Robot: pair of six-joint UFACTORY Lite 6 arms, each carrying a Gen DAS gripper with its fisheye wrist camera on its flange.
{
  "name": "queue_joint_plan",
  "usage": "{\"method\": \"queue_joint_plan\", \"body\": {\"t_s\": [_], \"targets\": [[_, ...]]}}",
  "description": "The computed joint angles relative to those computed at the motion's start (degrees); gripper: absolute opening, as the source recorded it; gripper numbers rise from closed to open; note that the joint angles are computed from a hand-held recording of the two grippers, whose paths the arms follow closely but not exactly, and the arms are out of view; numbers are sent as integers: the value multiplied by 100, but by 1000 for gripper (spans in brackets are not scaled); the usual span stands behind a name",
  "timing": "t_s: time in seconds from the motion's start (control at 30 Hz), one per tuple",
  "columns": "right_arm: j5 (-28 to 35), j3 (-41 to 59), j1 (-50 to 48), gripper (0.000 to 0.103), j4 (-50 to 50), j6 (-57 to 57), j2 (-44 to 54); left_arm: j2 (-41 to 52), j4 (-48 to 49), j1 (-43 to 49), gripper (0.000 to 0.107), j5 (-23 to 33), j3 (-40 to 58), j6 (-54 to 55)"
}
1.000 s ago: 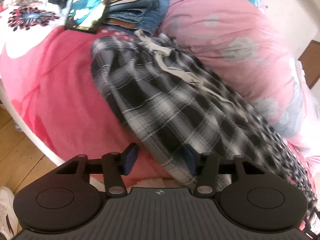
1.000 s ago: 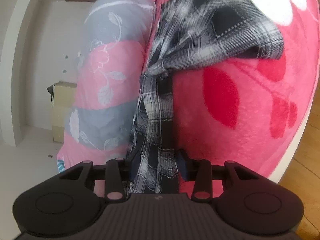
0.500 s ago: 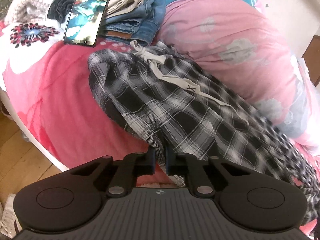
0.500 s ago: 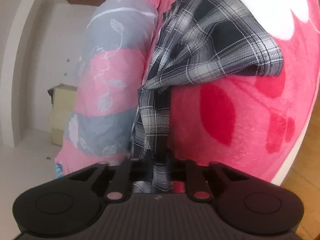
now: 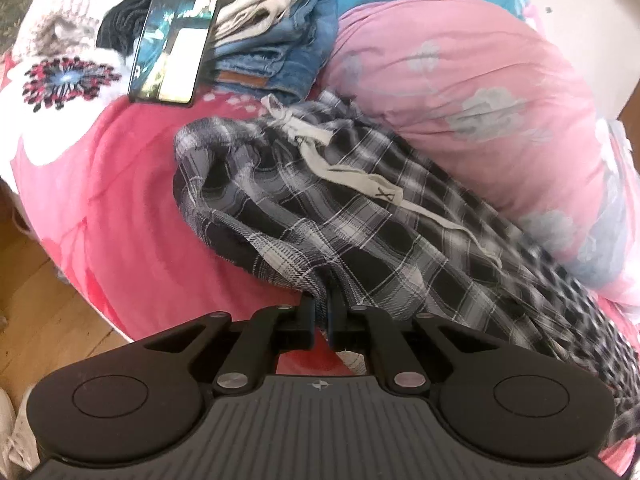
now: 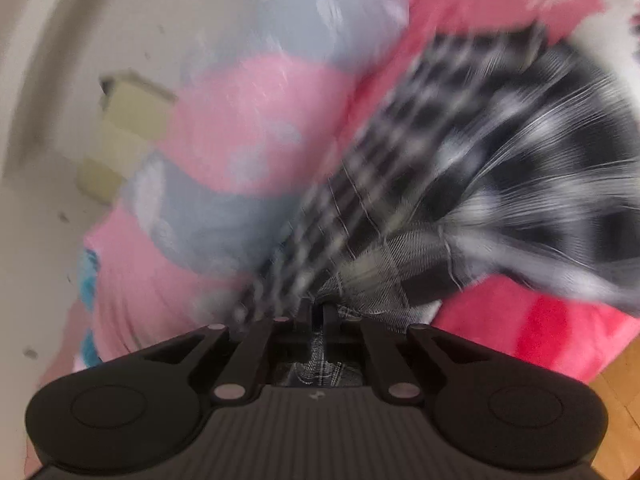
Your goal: Fold clothes
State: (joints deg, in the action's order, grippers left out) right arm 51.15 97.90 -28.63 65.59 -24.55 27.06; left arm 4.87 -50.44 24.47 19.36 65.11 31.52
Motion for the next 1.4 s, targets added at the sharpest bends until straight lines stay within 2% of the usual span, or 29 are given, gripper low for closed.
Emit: {"method": "queue_joint_plan", "body": {"t_s": [0.07, 0.13, 0.2, 0.23, 0.27, 0.47, 0.63, 0.83, 0.9, 0.97, 1.03, 1.27, 1.4], "targets": [[196, 794, 66, 15, -659, 736, 589, 33, 212, -17, 3, 20, 58, -225], [411, 1001, -44, 18, -623, 812, 722, 30, 271, -24, 4, 10, 56, -255], [459, 706, -219, 31, -415, 561, 431, 48, 346, -40, 4, -5, 58, -342], [434, 590, -291, 43, -397, 500, 265, 56, 355, -47, 4, -18, 53, -354], [444, 439, -383, 46, -367, 422, 96, 65, 364, -55, 4, -31, 48, -365], [718, -212, -860, 46, 89, 224, -358, 95, 291, -63, 4, -54, 58, -311], [686, -597, -951, 44, 484, 232, -246, 101, 57, -20, 4, -45, 29, -92], [350, -977, -833, 41, 1081, 117, -108, 107, -381, 44, 4, -56, -74, 378], [342, -1140, -906, 32, 1341, 24, -97, 105, -484, 60, 4, -50, -102, 480], [340, -1360, -962, 15, 1564, -144, -184, 112, -537, 70, 4, -43, -105, 534], [355, -1615, -1046, 9, 1765, -323, -333, 113, -551, 70, 4, -46, -108, 557], [595, -2482, -1538, 8, 2055, -638, -1029, 120, -454, 31, 4, -99, -104, 476], [787, -2575, -1539, 10, 2033, -616, -953, 112, -381, 2, 4, -142, -114, 410]]}}
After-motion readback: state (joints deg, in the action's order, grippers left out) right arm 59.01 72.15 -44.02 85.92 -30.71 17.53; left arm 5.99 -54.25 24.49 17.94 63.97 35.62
